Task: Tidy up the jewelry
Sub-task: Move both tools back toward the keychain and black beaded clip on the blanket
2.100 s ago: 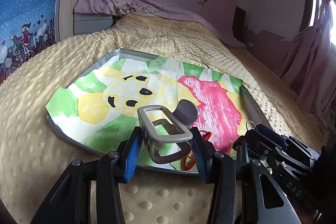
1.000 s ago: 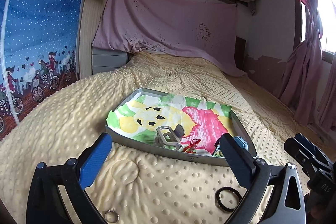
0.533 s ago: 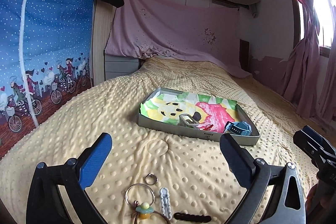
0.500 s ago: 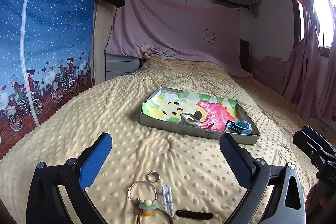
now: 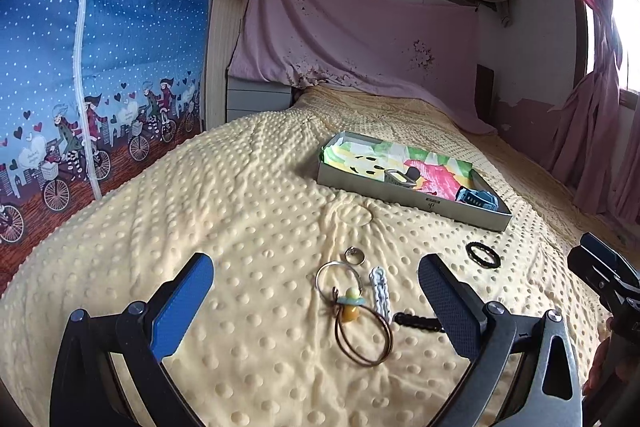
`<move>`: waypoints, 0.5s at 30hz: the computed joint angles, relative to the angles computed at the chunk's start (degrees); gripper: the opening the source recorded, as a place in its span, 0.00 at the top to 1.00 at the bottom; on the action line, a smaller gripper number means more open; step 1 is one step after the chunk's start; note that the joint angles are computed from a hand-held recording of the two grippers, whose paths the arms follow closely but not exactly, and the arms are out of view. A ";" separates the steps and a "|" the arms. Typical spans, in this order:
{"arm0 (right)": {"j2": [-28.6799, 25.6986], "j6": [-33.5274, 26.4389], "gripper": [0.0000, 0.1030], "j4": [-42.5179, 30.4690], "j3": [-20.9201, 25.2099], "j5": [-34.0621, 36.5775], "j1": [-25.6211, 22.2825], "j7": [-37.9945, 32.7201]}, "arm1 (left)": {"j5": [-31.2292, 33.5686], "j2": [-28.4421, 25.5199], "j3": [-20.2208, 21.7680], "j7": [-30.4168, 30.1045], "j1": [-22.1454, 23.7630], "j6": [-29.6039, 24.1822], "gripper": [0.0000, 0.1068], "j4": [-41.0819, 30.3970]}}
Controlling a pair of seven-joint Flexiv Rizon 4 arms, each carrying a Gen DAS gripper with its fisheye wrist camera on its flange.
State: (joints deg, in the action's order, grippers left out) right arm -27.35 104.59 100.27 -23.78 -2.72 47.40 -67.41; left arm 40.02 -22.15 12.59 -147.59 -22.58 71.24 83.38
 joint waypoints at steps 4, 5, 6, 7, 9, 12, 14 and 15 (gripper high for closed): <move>0.16 0.91 0.07 1.04 -0.42 0.56 1.10 -0.58 | 2.55 1.32 0.68 -2.24 -1.29 -1.45 0.04 1.62; 0.21 0.90 0.07 1.24 -0.30 0.72 1.17 -0.86 | 3.58 1.62 0.81 -3.12 -1.71 -1.99 0.04 1.78; 0.24 0.80 0.07 1.19 0.16 0.74 0.97 -1.06 | 4.58 1.94 0.79 -3.98 -1.98 -2.38 0.04 2.01; 0.29 0.78 0.07 1.16 1.15 0.56 0.31 -1.27 | 5.26 2.24 0.52 -4.52 -1.96 -2.58 0.04 2.29; 0.25 0.52 0.07 1.09 2.48 0.06 -0.52 -1.81 | 6.01 2.67 -0.31 -5.06 -1.46 -2.27 0.04 3.11; 0.07 -0.03 0.07 0.90 3.92 -1.22 -1.44 -2.61 | 6.22 2.74 -1.51 -4.34 -0.79 -3.07 0.04 3.52; -0.08 -0.01 0.07 0.85 4.45 -1.97 -1.72 -3.16 | 6.39 2.62 -1.99 -4.40 -0.40 -2.62 0.04 3.76; -0.15 -0.13 0.07 0.61 5.12 -2.41 -2.20 -3.42 | 6.57 2.56 -2.11 -4.40 -0.37 -2.47 0.04 3.82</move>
